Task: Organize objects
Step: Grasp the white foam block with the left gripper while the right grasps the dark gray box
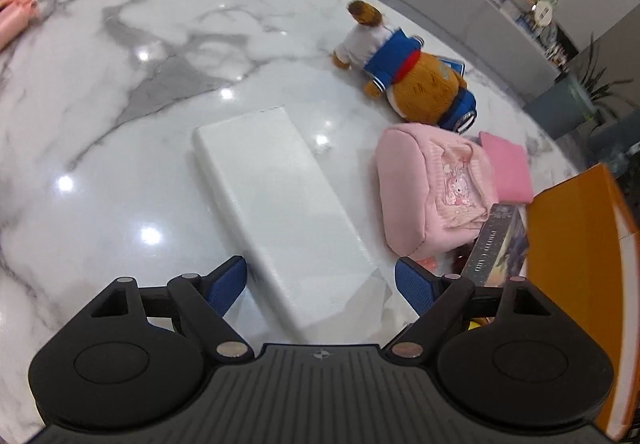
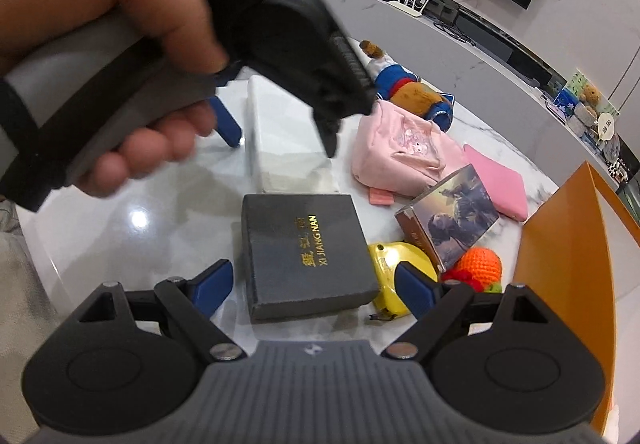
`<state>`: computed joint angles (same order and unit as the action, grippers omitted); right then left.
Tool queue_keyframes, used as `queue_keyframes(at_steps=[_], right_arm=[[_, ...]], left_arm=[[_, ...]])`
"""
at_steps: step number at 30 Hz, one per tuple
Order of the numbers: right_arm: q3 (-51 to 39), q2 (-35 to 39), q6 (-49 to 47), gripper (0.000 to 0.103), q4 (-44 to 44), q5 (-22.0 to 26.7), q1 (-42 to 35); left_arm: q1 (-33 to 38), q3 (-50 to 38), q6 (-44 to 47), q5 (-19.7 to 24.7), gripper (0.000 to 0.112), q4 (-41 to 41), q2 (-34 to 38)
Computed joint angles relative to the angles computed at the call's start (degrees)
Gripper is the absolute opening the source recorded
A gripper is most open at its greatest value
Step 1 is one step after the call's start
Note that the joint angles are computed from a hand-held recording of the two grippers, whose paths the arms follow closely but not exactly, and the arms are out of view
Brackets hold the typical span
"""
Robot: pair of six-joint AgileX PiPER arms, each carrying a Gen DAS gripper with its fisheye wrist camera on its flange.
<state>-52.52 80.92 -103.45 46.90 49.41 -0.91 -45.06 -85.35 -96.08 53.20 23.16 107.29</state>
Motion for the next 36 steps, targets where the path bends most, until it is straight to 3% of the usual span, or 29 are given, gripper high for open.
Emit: queue_keyframes(at_steps=[3, 6, 9, 10, 15, 19, 20, 23, 29, 36], right_arm=[[-0.5, 0.6, 0.3, 0.088, -0.5, -0.7, 0.6], [-2.6, 2.8, 0.5, 0.088, -1.2, 0.9, 0.8], [-5.2, 5.4, 1.7, 0.085, -2.5, 3.4, 0.9], [-6.0, 6.3, 1.7, 0.08, -2.8, 4.1, 1.0], [-9.9, 9.8, 4.0, 0.079, -4.6, 6.6, 2.3], [-13.0, 12.1, 10.5, 0.078, -7.3, 8.3, 3.8], [-13.2, 12.1, 11.3, 0.078, -7.8, 8.4, 3.9], [-13.4, 11.3, 14.1, 0.078, -10.1, 9.6, 4.0], [-9.1, 6.9, 17.4, 0.078, -11.5, 10.4, 0.5], [-4.6, 3.4, 14.3, 0.078, -10.6, 9.8, -5.9]], left_arm=[[0.2, -7.4, 3.6, 7.3, 0.099, -1.3, 4.5], [0.5, -10.0, 8.2, 9.8, 0.101, -1.2, 6.3], [0.9, -8.4, 10.8, 8.2, 0.103, -0.9, 5.6], [1.1, -7.5, 11.3, 7.6, 0.103, -0.9, 5.1], [1.2, -6.0, 15.0, 8.1, 0.102, -0.7, 4.1], [0.3, -1.9, 18.1, 7.3, 0.094, 0.7, 1.7], [-0.2, -0.5, 18.7, 7.2, 0.087, 1.0, 0.7], [-1.7, 1.7, 22.0, 8.7, 0.082, 1.0, -0.9], [-6.3, 7.0, 24.3, 7.7, 0.08, 1.5, -4.5], [-11.1, 5.9, 27.1, 7.2, 0.08, -0.1, -3.7]])
